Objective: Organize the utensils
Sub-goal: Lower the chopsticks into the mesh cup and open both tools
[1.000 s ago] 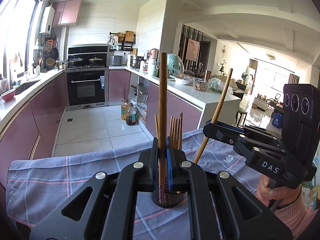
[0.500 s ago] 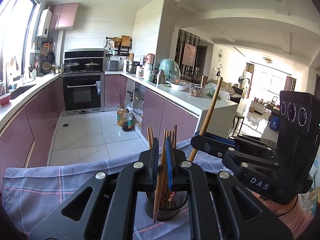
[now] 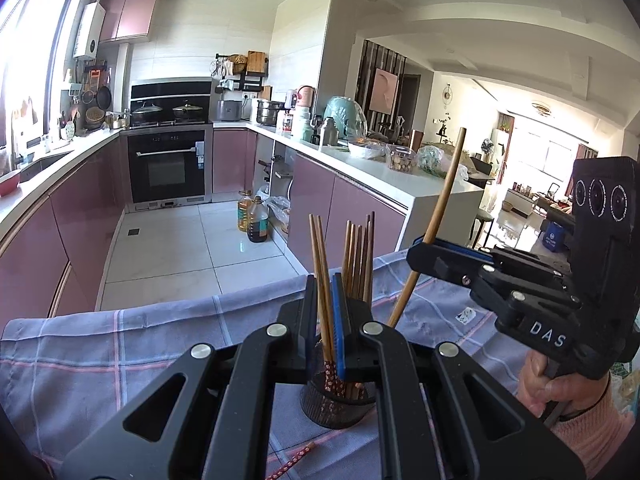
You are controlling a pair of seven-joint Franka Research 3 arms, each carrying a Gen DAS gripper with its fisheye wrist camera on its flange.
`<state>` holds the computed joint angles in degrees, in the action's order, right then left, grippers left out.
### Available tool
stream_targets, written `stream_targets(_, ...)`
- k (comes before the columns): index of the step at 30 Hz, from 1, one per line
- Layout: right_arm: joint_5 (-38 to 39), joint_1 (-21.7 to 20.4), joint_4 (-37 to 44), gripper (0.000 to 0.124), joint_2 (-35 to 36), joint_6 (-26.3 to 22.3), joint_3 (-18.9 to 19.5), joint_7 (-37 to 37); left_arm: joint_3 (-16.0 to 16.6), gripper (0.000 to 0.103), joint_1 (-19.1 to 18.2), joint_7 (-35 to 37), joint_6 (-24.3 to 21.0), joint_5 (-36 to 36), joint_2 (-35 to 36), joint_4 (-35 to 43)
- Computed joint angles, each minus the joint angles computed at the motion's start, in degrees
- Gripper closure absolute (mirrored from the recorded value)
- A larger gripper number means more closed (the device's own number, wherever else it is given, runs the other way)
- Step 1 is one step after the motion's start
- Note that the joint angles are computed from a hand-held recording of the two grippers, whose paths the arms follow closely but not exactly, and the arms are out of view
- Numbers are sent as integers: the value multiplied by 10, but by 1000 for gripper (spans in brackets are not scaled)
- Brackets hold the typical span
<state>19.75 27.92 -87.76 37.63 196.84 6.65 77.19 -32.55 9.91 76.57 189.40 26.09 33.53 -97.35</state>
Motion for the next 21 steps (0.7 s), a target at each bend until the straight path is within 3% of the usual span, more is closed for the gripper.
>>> stream_targets(12, 4, 0, 26, 118, 25, -51, -8, 17, -51, 95, 74, 3, -19, 2, -4, -54)
stream_targets(17, 16, 42, 40, 117, 34, -84, -67, 45, -66, 93, 101, 11, -19, -9, -7, -87)
stream_targets(21, 17, 56, 20, 111, 24, -71, -87, 62, -67, 92, 113, 17, -23, -17, -13, -112)
